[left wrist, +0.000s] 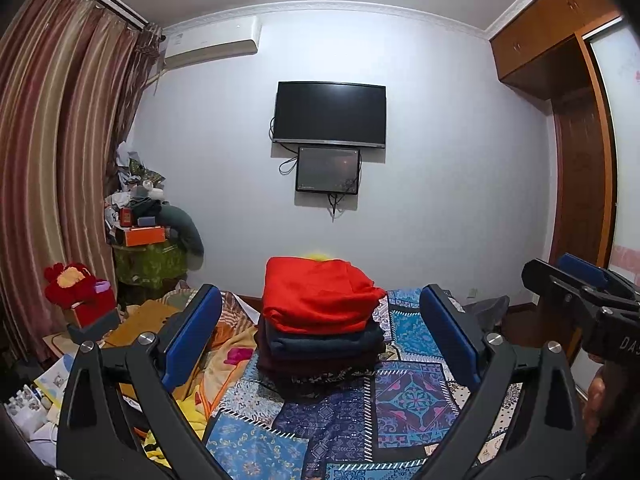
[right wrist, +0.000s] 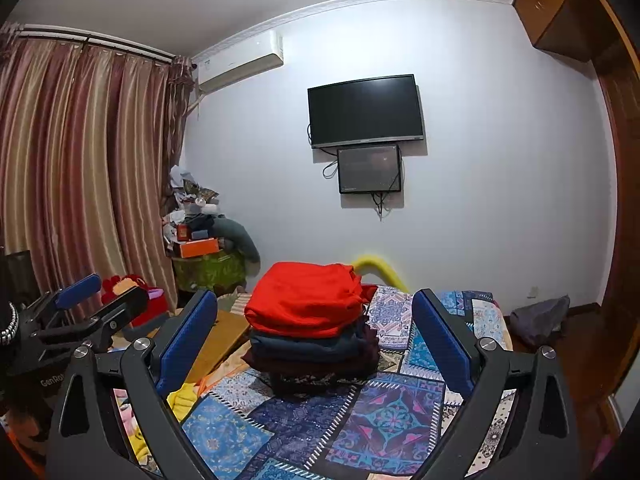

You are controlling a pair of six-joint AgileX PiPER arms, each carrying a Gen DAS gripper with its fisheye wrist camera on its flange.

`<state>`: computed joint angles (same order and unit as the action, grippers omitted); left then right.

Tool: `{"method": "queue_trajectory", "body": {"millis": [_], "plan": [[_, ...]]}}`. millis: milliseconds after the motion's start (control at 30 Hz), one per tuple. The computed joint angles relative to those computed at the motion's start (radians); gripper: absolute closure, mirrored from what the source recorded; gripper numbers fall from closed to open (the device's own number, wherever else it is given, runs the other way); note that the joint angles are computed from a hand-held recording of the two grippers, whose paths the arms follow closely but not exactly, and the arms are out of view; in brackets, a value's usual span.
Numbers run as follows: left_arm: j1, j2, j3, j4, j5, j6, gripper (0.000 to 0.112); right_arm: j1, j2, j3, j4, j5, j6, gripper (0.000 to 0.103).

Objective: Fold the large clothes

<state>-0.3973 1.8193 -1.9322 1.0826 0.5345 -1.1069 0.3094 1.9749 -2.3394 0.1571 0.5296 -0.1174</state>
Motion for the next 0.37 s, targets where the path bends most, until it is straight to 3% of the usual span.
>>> {"method": "queue_trajectory", "body": {"millis": [367], "plan": [[0.015, 0.0, 0.009, -0.051, -0.02, 0.028, 0.013, 0.005, 0.02, -0.034, -0.006, 0.025, 0.003, 0.006]]}}
